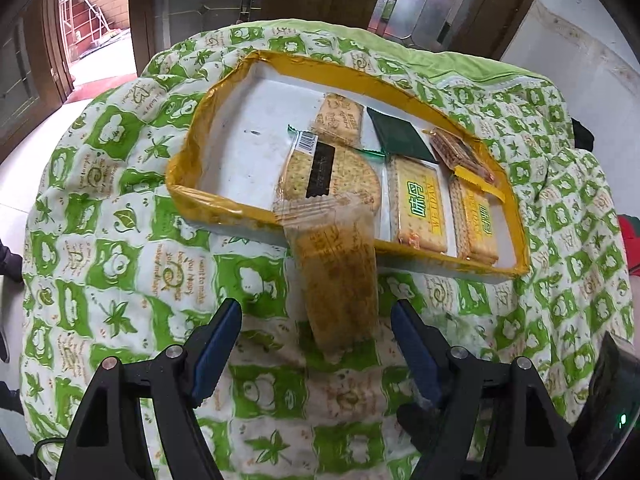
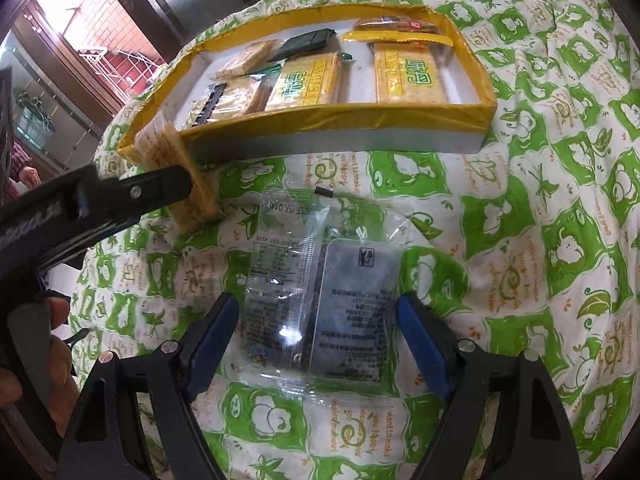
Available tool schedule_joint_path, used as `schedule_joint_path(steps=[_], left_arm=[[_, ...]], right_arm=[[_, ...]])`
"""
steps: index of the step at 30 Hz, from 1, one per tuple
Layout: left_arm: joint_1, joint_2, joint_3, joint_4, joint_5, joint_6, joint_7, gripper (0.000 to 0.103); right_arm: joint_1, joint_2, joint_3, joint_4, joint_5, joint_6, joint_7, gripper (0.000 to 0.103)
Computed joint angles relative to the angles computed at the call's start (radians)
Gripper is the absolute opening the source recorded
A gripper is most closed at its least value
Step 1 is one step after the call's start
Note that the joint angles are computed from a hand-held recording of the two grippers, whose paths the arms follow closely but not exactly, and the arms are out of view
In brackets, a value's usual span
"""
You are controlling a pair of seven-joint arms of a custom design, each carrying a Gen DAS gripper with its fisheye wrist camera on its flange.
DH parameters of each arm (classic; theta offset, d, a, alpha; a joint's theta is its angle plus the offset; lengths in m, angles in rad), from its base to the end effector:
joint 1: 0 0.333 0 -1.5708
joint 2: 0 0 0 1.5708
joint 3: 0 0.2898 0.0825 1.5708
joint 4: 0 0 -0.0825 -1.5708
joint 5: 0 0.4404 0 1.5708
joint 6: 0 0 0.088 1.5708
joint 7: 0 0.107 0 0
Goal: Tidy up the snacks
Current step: 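Grasp the clear bag of small packets with the right tool, then lift and carry the clear bag with the right tool over the tray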
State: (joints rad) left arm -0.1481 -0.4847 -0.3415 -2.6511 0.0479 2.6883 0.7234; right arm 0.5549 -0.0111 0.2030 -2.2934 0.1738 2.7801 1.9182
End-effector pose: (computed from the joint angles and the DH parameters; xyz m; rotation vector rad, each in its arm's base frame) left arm 0.4271 -0.2191 0.3877 -2.2803 1.6520 -0.6695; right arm 0.4372 0.4032 0.3460 -2.0932 1.6025 -0.0252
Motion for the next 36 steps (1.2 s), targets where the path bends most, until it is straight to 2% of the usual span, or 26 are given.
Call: schedule_joint_path(steps=[1,3,4,6,9,12,20,29,36], left_arm=[[0.004,0.008,-0.004,0.004,0.003,0.006,-0.007,0.078],[0.012,0.032,-0.009,0.016,0.011,0.012,-0.018,0.064],[0.011,0.044,-0.006,0.022,0.009,0.015,-0.019,0.061],[0.003,0.070,0.005,0.031,-0.002,0.034,-0.014,0.045],[-0.025,0.097,0.029,0.043,-0.034,0.047,0.027,0.035],[-0.040,0.092,0.029,0.041,-0.038,0.042,0.060,0.034],[-0.074,0.002,0.059,-0.019,-0.126,0.051,0.138,0.034],[-0.127,-0.076,0.089,-0.065,-0.227,0.038,0.229,0.034],[-0.137,-0.101,0.081,-0.088,-0.269,0.029,0.258,0.034]], right_arm=[[0.000,0.003,0.000,0.004,-0.018,0.000,0.014,0.081],[0.000,0.007,0.002,0.008,-0.052,-0.002,0.039,0.081],[-0.001,0.010,0.003,0.011,-0.061,-0.004,0.044,0.081],[-0.001,0.017,0.003,0.019,-0.088,-0.007,0.060,0.081],[0.000,0.034,0.006,0.037,-0.172,-0.016,0.110,0.076],[-0.001,0.045,0.008,0.046,-0.182,-0.009,0.109,0.073],[-0.009,0.020,0.012,0.013,-0.060,0.033,0.000,0.062],[0.009,-0.038,-0.009,-0.040,0.181,0.067,-0.172,0.059],[0.041,-0.085,-0.045,-0.077,0.336,0.087,-0.283,0.059]])
